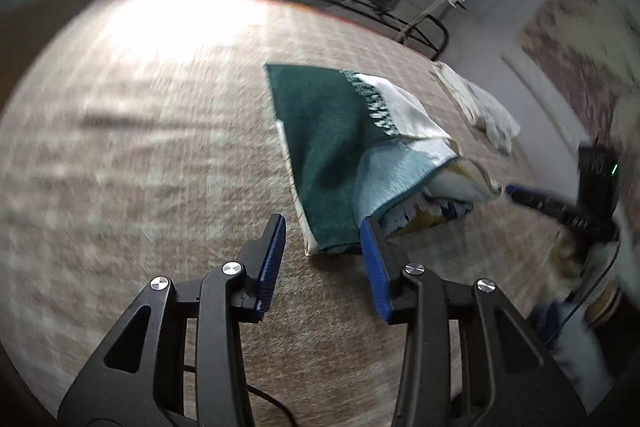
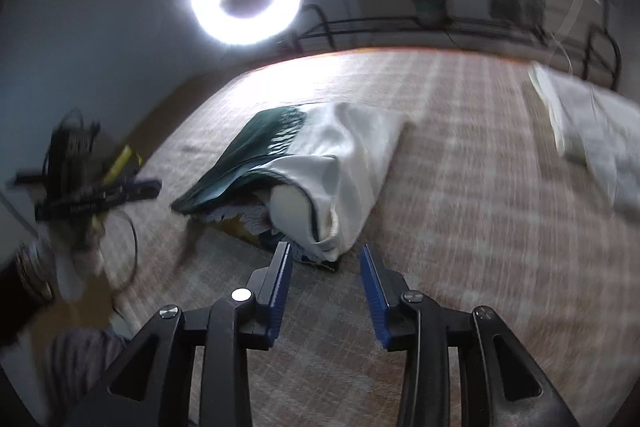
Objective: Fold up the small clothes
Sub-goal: 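Open both grippers and press the folded bundle flat on the bed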
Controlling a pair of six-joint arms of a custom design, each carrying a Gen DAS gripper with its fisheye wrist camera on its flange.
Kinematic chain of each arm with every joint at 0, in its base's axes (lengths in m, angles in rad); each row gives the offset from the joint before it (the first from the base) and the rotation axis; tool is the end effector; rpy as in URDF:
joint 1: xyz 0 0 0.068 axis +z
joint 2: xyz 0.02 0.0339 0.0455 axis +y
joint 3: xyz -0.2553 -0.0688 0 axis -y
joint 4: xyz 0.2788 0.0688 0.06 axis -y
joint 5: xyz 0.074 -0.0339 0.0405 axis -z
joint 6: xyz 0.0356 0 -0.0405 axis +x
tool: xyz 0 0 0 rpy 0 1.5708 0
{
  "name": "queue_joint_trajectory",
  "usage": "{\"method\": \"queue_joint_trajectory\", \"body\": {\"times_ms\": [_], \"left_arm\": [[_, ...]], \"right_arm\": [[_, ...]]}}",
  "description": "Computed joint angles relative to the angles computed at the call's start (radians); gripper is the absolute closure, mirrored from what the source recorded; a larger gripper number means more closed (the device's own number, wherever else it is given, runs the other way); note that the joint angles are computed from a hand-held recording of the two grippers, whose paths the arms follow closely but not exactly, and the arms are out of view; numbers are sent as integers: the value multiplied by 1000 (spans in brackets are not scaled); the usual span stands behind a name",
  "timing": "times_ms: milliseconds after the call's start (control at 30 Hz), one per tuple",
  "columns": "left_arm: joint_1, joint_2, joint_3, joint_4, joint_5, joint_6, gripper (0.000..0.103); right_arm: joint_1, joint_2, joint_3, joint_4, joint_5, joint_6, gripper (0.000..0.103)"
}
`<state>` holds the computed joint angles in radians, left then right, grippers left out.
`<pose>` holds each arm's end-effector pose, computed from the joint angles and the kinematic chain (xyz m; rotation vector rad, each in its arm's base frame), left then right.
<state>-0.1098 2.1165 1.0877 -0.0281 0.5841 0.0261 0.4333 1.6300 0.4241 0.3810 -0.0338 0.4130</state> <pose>0.3941 -0.0632 0.0335 0.3736 2.5267 -0.7928 0.2400 0.1124 0.0488 -0.0409 2.4402 0.4297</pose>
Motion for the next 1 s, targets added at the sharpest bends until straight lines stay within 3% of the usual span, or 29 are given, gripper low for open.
{"method": "queue_joint_trajectory", "body": {"times_ms": [67,167,333,433,500,600,733,833,1000], "left_arm": [[12,60,65,-58,62,-55,64],[13,133,139,-120,116,-112,64],[-8,171,165,-134,104,-145,64],[-23,165,157,-126,76,-137,89],[-32,162,157,-120,52,-139,97],[-29,143,151,-114,46,-138,99],[3,82,102,-77,78,-121,100],[5,96,105,-104,32,-73,100],[8,128,101,-97,29,-62,100]], "right_arm": [[-54,58,20,30,-73,77,65],[-140,155,11,191,-249,197,58],[-209,311,-6,450,-363,387,53],[-235,404,23,519,-411,474,60],[-234,459,68,511,-447,502,72],[-201,467,113,462,-439,485,93],[-172,378,84,474,-419,467,96],[-147,280,54,410,-349,398,97],[-116,344,119,257,-281,336,97]]}}
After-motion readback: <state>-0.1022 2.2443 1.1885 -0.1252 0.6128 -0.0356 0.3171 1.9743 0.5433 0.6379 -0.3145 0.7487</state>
